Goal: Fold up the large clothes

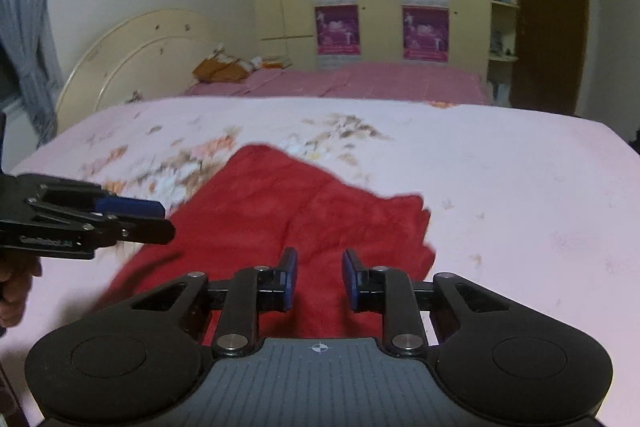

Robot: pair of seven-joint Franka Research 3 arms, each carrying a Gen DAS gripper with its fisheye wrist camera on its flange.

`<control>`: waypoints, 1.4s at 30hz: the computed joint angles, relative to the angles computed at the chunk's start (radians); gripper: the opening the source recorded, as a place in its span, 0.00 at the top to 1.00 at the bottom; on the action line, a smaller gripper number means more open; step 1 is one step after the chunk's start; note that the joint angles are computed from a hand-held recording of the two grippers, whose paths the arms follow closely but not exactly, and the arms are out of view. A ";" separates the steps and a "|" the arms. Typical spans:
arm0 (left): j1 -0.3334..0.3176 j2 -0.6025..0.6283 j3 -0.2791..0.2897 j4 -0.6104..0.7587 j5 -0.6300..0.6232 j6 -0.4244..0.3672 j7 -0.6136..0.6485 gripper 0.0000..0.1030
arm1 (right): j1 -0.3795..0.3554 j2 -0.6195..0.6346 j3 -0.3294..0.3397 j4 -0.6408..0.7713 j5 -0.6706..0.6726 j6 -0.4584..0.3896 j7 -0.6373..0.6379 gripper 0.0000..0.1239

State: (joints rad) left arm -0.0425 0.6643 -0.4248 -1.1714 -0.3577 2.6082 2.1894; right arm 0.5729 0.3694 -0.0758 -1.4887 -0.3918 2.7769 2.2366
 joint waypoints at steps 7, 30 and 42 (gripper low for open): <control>0.005 0.008 0.003 -0.074 0.030 0.077 0.036 0.67 | -0.010 0.051 0.008 -0.063 0.091 0.062 0.046 0.80; 0.062 -0.281 -0.019 -0.529 -0.088 0.311 0.053 0.68 | 0.012 -0.107 0.066 -0.238 -0.060 0.046 0.092 0.80; 0.104 -0.220 -0.056 -0.390 -0.077 0.356 -0.030 0.63 | 0.039 -0.132 -0.057 -0.216 -0.195 0.095 0.356 0.80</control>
